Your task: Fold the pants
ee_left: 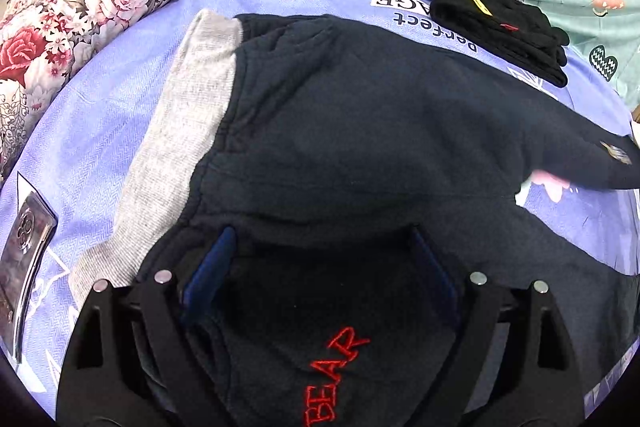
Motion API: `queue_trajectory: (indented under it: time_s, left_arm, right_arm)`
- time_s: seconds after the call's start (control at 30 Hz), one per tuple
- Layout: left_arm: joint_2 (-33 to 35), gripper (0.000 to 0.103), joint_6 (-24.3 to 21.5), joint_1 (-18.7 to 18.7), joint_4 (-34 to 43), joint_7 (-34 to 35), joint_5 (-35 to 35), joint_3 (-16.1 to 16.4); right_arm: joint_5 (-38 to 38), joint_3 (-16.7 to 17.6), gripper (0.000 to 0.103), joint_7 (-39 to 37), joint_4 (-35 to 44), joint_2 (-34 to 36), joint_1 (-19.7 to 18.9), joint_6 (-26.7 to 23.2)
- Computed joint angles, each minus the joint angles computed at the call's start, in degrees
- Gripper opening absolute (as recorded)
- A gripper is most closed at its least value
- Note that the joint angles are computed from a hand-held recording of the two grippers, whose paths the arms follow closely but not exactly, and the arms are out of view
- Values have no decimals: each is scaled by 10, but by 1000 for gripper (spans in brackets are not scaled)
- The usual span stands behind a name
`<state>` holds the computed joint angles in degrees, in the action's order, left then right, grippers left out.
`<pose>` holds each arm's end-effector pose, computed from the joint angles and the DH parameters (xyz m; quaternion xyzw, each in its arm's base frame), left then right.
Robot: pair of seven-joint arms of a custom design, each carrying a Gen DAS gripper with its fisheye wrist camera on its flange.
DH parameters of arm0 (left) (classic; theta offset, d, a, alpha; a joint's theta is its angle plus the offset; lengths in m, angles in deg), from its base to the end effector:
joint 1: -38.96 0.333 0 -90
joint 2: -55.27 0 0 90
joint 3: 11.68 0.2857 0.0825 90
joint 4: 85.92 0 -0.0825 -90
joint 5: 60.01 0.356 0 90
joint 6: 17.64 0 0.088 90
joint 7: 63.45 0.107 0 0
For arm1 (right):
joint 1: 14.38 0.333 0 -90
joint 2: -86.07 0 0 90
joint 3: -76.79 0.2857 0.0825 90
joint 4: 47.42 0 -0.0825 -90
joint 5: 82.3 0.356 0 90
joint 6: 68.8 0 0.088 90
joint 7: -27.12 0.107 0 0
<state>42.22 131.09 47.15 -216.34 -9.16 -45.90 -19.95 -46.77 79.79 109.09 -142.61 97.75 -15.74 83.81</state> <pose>0.5009 -0.0088 0.4921 -0.8094 0.5130 -0.1882 0.2150 0.6400 -0.0015 0.5549 -0.5421 0.7159 -0.1159 0.4244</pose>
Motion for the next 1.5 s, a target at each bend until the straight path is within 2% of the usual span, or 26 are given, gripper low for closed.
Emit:
queue_trajectory:
  time_s: [0.1,0.17,0.23,0.27,0.3,0.33,0.37,0.43,0.47,0.53,0.6,0.63,0.73,0.77,0.83,0.93,1.07,1.13,1.2,1.23,1.27,1.33,1.37,1.4,1.43,1.5]
  left_arm:
    - [3,88,-11,-6,8,26,-15,6]
    - [9,88,-29,-11,22,52,-30,12]
    - [13,88,-51,-15,37,81,-50,19]
    - [12,88,-58,-15,42,90,-55,20]
    - [4,88,-65,-13,44,99,-51,22]
    - [-2,88,-66,-9,44,99,-43,20]
    - [-13,89,-65,-3,42,101,-30,19]
    - [-24,92,-64,6,43,102,-21,20]
    - [-25,92,-65,14,49,100,-14,21]
    - [-10,92,-77,29,74,84,16,13]
    - [17,92,-79,33,107,80,43,12]
    - [34,92,-78,32,125,81,51,13]
    - [102,92,-101,21,201,83,85,19]
    - [122,92,-118,14,224,79,99,23]
    - [158,92,-141,5,266,88,76,38]
    - [191,93,-167,-2,300,114,37,57]
    - [217,99,-161,-10,316,127,47,73]
    - [229,101,-152,-11,327,134,49,79]
    - [241,101,-143,-8,339,148,31,83]
    - [249,101,-145,-4,348,157,14,84]
    - [255,101,-156,-1,360,161,-6,85]
    - [269,101,-199,-1,393,159,-28,88]
    - [268,101,-216,-6,401,149,-20,90]
    - [263,101,-222,-14,402,149,-1,90]
    - [257,101,-220,-22,399,164,24,88]
    - [245,101,-208,-34,388,184,68,85]
  right_arm:
    - [-32,-17,5,2,-25,-21,1,-6]
    - [-74,-42,5,14,-1,6,16,-64]
    - [-170,-61,11,63,35,45,31,-133]
    - [-168,-49,15,64,29,44,20,-125]
    - [-180,-56,29,92,10,33,25,-103]
    - [-214,-66,36,138,1,26,34,-92]
    - [-285,-87,45,219,-10,16,53,-77]
    - [-375,-105,46,316,-41,-6,73,-36]
    - [-394,-93,46,326,-54,-16,70,-10]
    - [-376,-49,46,265,-61,-23,58,22]
    - [-324,-21,46,167,-50,-17,72,38]
    - [-273,11,45,93,-25,-1,72,18]
    - [-202,64,45,9,68,61,73,-68]
    - [-206,69,46,6,98,84,83,-90]
    - [-174,79,49,-18,162,130,89,-150]
    - [-93,87,49,-64,229,180,94,-231]
    - [-113,65,48,-97,239,190,120,-211]
    - [-135,43,48,-56,280,212,124,-211]
    - [-141,41,46,-11,319,237,109,-216]
    - [-174,26,45,39,326,240,112,-205]
    - [-231,3,38,94,326,237,125,-195]
    - [-344,-42,41,172,307,219,163,-185]
    - [-347,-42,41,152,279,201,170,-164]
    - [-310,-22,46,93,262,190,161,-155]
    - [-266,18,50,26,253,182,136,-165]
    - [-236,45,53,-33,258,183,120,-209]
